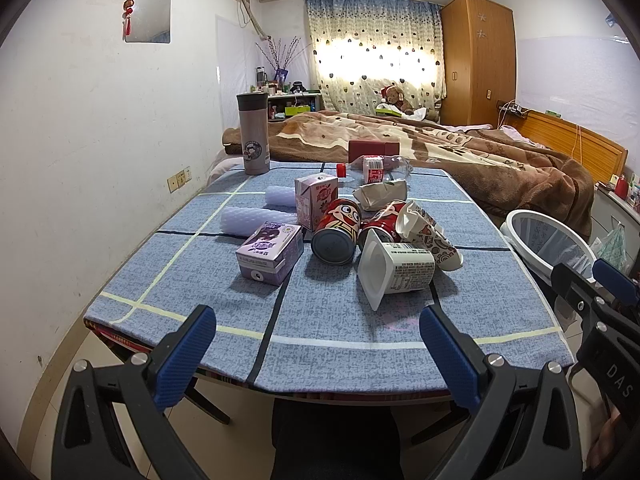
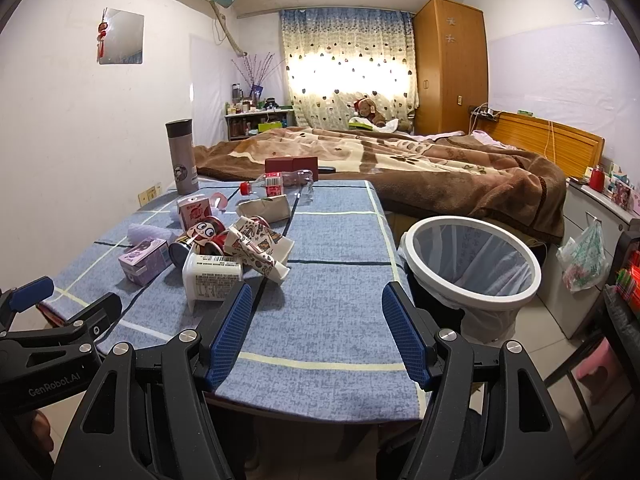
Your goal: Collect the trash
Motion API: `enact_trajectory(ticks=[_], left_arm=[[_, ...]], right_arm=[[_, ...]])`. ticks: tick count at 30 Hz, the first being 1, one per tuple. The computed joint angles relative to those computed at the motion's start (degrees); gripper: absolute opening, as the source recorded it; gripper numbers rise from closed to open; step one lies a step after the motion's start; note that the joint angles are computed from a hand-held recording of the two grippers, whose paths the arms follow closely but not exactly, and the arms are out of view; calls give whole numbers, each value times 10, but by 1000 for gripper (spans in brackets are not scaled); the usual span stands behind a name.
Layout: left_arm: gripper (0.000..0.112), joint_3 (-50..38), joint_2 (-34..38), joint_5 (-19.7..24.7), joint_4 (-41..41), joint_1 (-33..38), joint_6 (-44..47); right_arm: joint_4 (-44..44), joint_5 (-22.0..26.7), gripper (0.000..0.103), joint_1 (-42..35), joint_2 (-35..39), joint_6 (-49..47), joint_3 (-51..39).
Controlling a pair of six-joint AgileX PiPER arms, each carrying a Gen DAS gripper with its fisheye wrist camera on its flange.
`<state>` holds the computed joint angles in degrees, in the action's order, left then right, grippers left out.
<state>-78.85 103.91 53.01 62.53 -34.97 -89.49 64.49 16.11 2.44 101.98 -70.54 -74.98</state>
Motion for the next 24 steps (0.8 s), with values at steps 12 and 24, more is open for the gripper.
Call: enact_trajectory(ticks=[12, 24], left_arm=[[103, 13, 0, -28, -15, 20, 5], [103, 10, 18, -92, -46, 129, 61]], right_arm=[[-17, 43, 69, -9, 27, 26, -34], [-166, 133, 69, 14, 171, 153, -231]])
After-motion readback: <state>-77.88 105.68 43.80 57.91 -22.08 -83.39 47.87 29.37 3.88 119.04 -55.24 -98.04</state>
